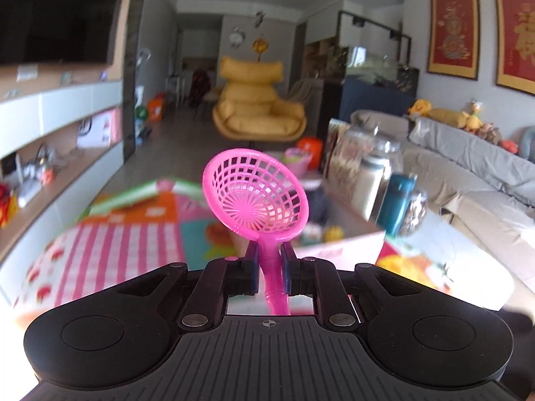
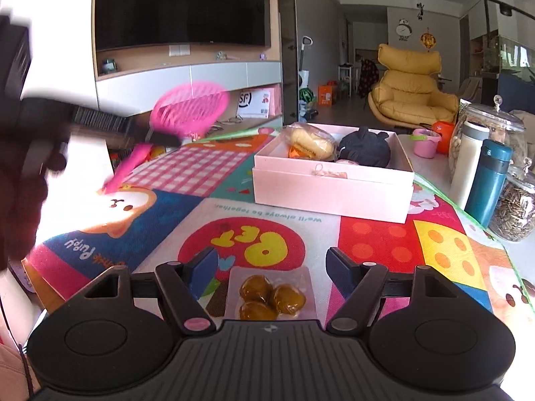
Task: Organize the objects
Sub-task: 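Carry the pink net over the box and release it with the left tool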
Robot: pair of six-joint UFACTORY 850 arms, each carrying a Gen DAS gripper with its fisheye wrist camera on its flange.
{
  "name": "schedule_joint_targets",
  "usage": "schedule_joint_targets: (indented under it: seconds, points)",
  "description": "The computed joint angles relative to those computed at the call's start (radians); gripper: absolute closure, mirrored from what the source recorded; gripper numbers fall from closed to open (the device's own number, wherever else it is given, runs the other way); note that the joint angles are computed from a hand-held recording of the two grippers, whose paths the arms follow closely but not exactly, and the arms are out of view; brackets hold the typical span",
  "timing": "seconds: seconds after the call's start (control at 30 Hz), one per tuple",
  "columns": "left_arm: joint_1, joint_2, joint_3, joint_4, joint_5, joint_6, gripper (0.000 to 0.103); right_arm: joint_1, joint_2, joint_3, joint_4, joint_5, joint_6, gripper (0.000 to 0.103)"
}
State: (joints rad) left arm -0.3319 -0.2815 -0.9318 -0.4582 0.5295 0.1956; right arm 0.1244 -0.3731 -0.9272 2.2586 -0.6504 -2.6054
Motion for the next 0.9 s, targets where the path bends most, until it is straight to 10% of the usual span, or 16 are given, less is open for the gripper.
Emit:
schedule_joint_targets:
  seconds: [0.27, 0.43, 0.63, 0.9]
  points:
    - [0.072, -0.279, -0.396, 0.722, -0.150, -0.721, 0.080, -0.018, -0.023, -0.010, -0.037, 0.027, 0.015, 0.016]
    - [0.070, -0.520, -0.717, 0.773, -0.452, -0.566, 0.080, -0.016, -0.022, -0.011, -0.042, 0.062, 0.033, 0.004]
    - [0.104, -0.438, -0.529, 0.571, -0.227, -0.478, 0.080, -0.010, -0.045, -0.042, -0.123, 0.115, 0.104, 0.003]
    - [0.135, -0.203, -0.129, 0.736, -0.013, -0.662, 0.080, 0.025, -0.092, -0.102, -0.230, 0.178, 0.203, 0.003]
